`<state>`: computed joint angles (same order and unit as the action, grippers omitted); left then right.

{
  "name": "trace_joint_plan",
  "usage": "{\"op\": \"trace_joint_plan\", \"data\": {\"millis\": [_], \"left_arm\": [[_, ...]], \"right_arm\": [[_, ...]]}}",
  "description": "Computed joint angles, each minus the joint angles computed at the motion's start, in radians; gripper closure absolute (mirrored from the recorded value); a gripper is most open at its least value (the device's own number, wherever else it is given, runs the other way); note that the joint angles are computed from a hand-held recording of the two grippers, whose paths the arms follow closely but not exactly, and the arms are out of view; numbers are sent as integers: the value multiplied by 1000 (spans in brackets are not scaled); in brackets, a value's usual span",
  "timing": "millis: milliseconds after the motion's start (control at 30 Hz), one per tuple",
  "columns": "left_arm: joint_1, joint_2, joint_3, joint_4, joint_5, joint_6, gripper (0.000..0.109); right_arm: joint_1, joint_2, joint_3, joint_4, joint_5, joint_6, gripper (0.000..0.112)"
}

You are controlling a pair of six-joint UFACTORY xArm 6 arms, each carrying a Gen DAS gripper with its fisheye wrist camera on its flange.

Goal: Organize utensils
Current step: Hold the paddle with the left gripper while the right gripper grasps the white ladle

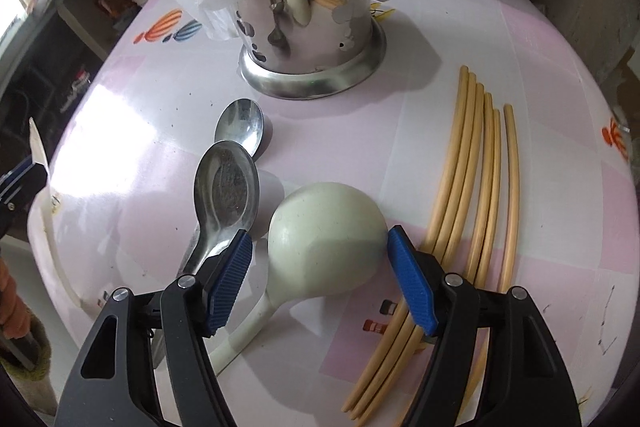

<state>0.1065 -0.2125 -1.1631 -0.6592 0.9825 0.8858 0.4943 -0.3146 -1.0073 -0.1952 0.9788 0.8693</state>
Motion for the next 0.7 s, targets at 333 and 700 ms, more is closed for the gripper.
{"op": "trace_joint_plan", "data": {"millis": [333, 700], "left_arm": [[1, -3, 3, -2, 1, -1, 46], [2, -9, 6, -7, -5, 4, 46]], "right_arm": [[3, 56, -64, -31, 61, -19, 56], [1, -94, 44, -95, -42, 76, 56]]}}
